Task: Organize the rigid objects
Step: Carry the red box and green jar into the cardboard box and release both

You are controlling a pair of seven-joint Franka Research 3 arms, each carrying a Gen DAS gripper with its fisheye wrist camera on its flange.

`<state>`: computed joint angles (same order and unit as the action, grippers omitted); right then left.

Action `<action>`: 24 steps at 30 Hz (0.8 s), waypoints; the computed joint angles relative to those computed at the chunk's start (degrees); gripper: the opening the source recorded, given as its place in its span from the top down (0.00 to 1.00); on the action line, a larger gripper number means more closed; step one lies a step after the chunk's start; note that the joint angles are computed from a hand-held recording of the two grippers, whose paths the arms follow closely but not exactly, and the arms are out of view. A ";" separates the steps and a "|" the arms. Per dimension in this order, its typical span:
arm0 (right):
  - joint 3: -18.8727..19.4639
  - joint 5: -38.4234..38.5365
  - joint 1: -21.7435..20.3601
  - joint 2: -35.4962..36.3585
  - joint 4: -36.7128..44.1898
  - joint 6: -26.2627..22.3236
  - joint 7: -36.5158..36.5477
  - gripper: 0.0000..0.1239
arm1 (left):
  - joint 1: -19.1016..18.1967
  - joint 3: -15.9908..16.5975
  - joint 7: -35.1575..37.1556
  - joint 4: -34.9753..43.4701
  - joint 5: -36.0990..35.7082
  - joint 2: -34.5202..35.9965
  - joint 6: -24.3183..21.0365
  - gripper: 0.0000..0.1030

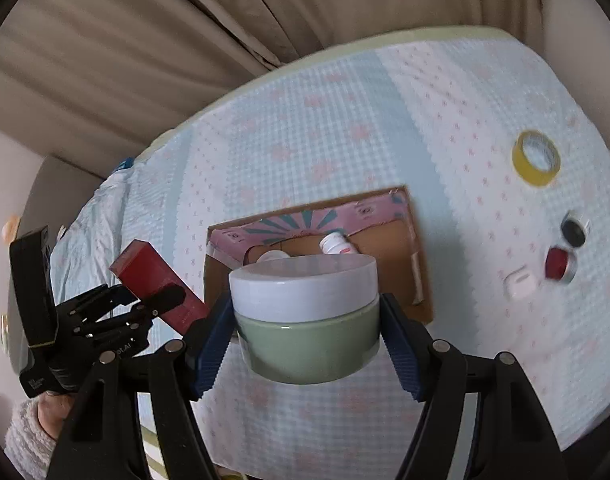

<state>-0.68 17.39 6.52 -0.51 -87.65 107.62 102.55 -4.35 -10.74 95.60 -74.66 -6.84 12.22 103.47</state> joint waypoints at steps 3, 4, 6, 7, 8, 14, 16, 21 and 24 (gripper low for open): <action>0.96 -2.10 1.13 1.65 0.20 0.55 2.35 0.46 | 0.51 0.09 1.73 2.37 -0.05 3.28 -2.12 0.64; 1.11 -2.64 1.43 2.03 0.20 0.60 2.45 0.46 | 0.60 0.03 1.94 3.09 -0.01 4.18 -2.71 0.64; 1.44 -4.02 2.15 3.55 0.61 0.45 2.42 0.46 | 0.75 -0.10 2.22 4.80 0.09 6.29 -3.92 0.64; 1.51 -4.52 2.41 4.37 0.91 0.27 2.23 0.46 | 0.81 -0.15 2.31 5.53 0.20 7.33 -4.36 0.64; 1.56 -4.84 2.66 4.84 0.76 0.29 1.97 0.46 | 0.77 -0.18 2.39 6.27 0.57 8.43 -4.78 0.64; 1.58 -5.30 3.52 8.97 0.28 0.90 -0.58 0.46 | -0.14 -0.37 2.32 10.82 3.65 13.82 -8.34 0.64; 1.65 -5.60 3.85 10.30 0.20 1.24 -1.53 0.46 | -0.44 -0.41 2.50 12.18 4.45 15.50 -9.50 0.64; 1.95 -5.87 4.53 11.63 -1.54 2.27 -5.85 0.46 | -1.97 -0.22 2.70 18.35 7.22 20.87 -13.46 0.64; 1.96 -6.60 4.86 12.26 -2.25 2.53 -8.55 0.46 | -2.86 0.06 2.65 22.43 8.61 24.07 -15.87 0.64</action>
